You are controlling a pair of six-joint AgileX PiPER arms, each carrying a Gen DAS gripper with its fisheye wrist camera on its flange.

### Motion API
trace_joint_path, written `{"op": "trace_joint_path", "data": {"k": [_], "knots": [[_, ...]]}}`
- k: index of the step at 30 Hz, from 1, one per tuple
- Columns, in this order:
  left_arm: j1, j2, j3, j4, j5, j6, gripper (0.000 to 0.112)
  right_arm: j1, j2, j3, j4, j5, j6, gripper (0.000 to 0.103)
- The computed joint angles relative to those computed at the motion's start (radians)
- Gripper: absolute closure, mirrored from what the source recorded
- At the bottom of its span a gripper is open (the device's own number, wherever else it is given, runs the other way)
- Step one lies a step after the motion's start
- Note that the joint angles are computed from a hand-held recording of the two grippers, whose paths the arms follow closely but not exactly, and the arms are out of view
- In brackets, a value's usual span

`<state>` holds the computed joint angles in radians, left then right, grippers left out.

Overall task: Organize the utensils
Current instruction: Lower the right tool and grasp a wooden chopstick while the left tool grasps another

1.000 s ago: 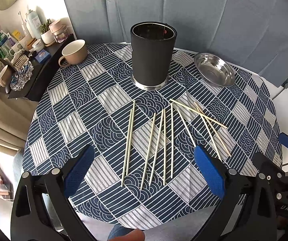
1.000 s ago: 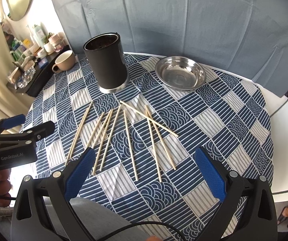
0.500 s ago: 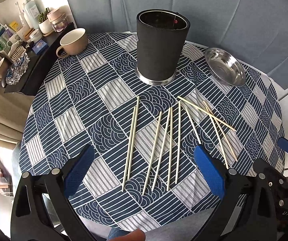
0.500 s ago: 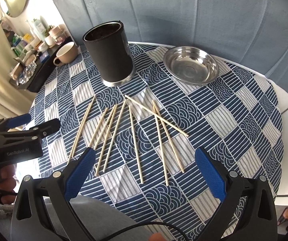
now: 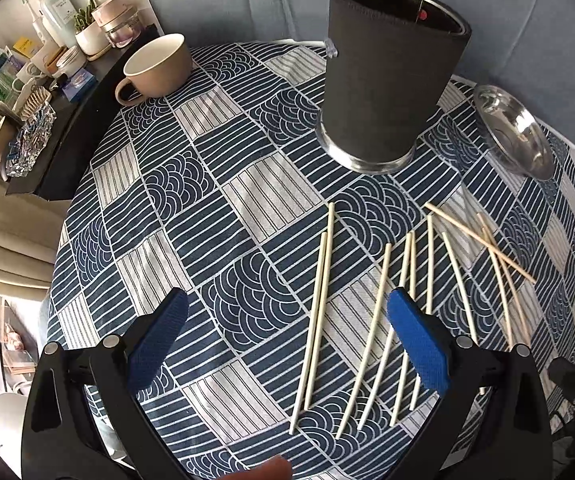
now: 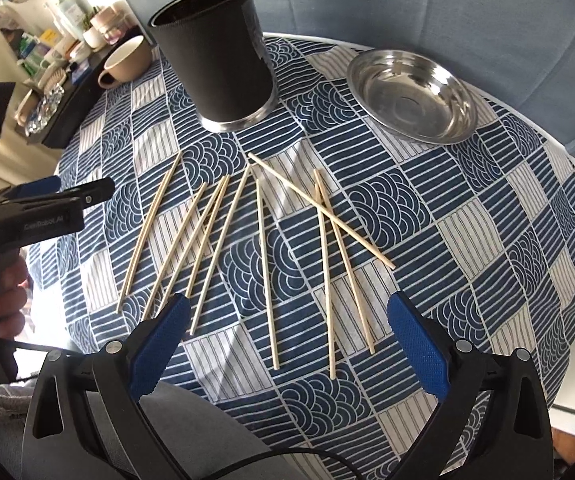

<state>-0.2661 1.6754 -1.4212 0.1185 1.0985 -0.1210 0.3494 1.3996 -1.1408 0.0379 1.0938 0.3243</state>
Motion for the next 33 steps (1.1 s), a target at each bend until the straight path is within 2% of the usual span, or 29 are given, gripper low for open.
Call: {"op": "trace_joint_path", "data": {"k": [5, 6, 7, 8, 9, 12, 14, 16, 18, 20, 22, 31, 33], "knots": [[0.03, 0.063, 0.025, -0.026, -0.033, 0.049, 0.015, -0.027, 0.067, 0.011, 0.057, -0.054, -0.093, 0.01], [0.037, 0.069, 0.035, -0.036, -0.046, 0.064, 0.015, -0.027, 0.077, 0.015, 0.065, -0.065, -0.105, 0.014], [0.044, 0.076, 0.047, -0.05, -0.062, 0.08, 0.015, -0.025, 0.097, 0.018, 0.075, -0.077, -0.13, 0.025], [0.046, 0.086, 0.05, -0.049, -0.068, 0.083, 0.015, -0.02, 0.114, 0.02, 0.076, -0.081, -0.144, 0.033], [0.048, 0.094, 0.054, -0.047, -0.071, 0.083, 0.015, -0.015, 0.139, 0.014, 0.077, -0.077, -0.157, 0.036], [0.065, 0.12, 0.059, -0.06, -0.079, 0.093, 0.016, -0.018, 0.175, 0.029, 0.101, -0.11, -0.184, 0.039], [0.072, 0.127, 0.07, -0.05, -0.093, 0.099, 0.02, -0.028, 0.196, 0.029, 0.122, -0.117, -0.21, 0.044], [0.081, 0.137, 0.071, -0.052, -0.096, 0.111, 0.021, -0.027, 0.225, 0.025, 0.116, -0.124, -0.211, 0.051], [0.085, 0.146, 0.072, -0.048, -0.096, 0.115, 0.021, -0.033, 0.246, 0.014, 0.143, -0.101, -0.225, 0.053], [0.084, 0.154, 0.075, -0.046, -0.097, 0.125, 0.02, -0.03, 0.26, 0.017, 0.153, -0.116, -0.236, 0.057], [0.087, 0.16, 0.077, -0.049, -0.108, 0.141, 0.019, -0.02, 0.276, 0.014, 0.155, -0.122, -0.242, 0.064], [0.096, 0.16, 0.06, -0.051, -0.095, 0.174, 0.021, 0.001, 0.302, 0.006, 0.147, -0.128, -0.242, 0.065], [0.095, 0.172, 0.045, -0.011, -0.085, 0.156, 0.021, 0.003, 0.306, 0.004, 0.145, -0.128, -0.244, 0.065]]}}
